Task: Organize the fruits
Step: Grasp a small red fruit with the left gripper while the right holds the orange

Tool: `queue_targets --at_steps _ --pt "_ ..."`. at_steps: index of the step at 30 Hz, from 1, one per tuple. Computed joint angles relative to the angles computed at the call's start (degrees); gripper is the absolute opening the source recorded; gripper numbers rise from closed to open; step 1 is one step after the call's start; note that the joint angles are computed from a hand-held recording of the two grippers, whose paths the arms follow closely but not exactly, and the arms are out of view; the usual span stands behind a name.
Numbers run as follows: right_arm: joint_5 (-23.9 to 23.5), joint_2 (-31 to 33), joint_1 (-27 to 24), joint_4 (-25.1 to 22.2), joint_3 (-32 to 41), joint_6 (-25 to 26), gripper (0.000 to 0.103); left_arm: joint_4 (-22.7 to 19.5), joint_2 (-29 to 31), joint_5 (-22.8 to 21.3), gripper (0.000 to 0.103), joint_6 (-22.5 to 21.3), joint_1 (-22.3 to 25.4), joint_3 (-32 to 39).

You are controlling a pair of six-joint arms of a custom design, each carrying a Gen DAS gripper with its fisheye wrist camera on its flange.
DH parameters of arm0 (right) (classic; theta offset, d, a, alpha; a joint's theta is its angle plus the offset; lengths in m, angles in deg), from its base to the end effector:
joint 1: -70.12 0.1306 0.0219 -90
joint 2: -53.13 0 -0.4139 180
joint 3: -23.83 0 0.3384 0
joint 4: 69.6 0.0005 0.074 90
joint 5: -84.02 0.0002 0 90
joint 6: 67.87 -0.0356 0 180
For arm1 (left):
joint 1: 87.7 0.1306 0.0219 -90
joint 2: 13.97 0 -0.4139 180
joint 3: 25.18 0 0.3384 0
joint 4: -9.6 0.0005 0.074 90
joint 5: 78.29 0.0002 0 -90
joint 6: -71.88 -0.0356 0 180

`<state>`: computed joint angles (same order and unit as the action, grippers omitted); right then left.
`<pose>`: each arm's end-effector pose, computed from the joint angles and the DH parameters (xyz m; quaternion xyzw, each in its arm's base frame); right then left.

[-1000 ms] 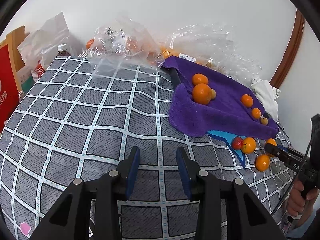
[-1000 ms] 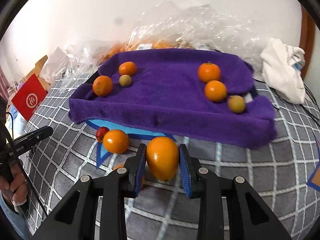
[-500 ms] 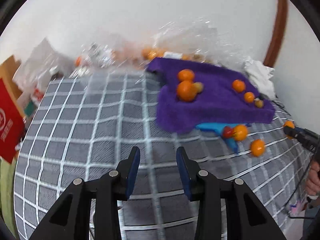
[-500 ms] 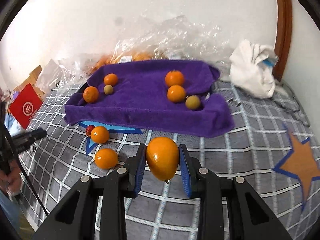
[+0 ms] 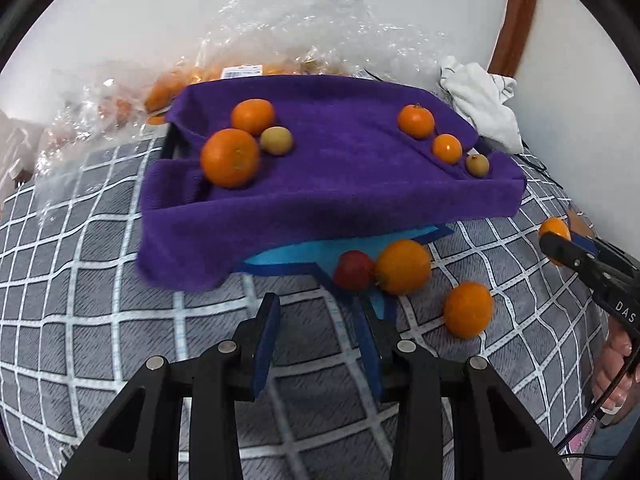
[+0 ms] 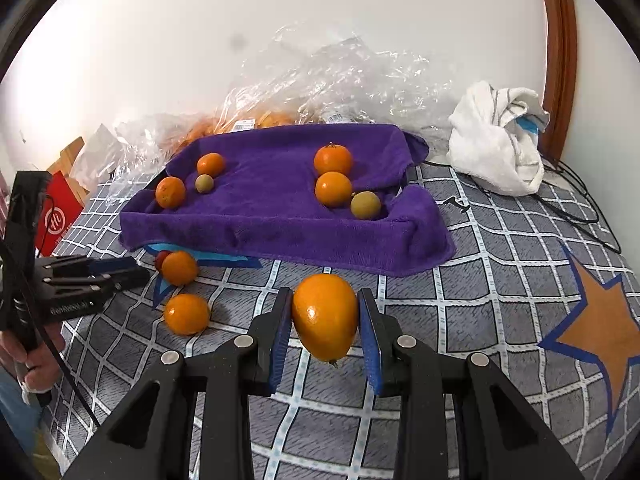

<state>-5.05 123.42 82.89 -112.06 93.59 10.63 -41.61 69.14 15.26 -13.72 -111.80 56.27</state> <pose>0.2935 0.0654 0.4422 -0.0069 0.9170 0.0766 0.3915 0.3425 -0.1562 0.4443 0.1718 0.9319 -0.1068 0.3012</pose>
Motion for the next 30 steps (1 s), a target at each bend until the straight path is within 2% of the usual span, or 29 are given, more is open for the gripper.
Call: queue_targets --at_steps 6,9,11,14,16,20,24,30 --pt "-3.1 0.9 -1.7 2.0 -1.4 -0.2 0.032 1.4 2.0 0.1 0.036 0.9 -1.2 1.3" --pt "-4.4 1.0 -2.4 2.2 -1.7 -0.4 0.032 2.6 2.9 -2.0 0.035 0.8 -2.6 1.6" --pt "-4.5 0.9 -2.4 2.2 -1.8 -0.3 0.032 3.5 3.1 -3.5 0.024 1.7 -3.3 1.6" --pt "-3.9 0.4 -2.0 1.7 -1.8 -0.4 0.032 4.2 2.6 -1.4 0.023 2.7 -2.6 1.0" --pt "-3.4 -0.1 -1.7 1.2 -1.7 -0.4 0.032 4.5 1.4 0.0 0.023 3.0 -1.8 0.0" --pt "-2.2 -0.9 -1.0 0.0 -0.8 -0.9 0.032 5.6 -1.5 0.1 0.023 3.9 -0.6 -1.8" --pt "-1.6 -1.7 -0.1 -1.1 0.1 -2.1 0.032 7.4 -5.9 1.1 0.023 6.4 2.0 -4.1" --pt "-0.4 -2.0 1.2 -3.4 2.9 -4.3 0.032 6.0 -9.2 1.8 0.023 7.2 5.6 -4.0"
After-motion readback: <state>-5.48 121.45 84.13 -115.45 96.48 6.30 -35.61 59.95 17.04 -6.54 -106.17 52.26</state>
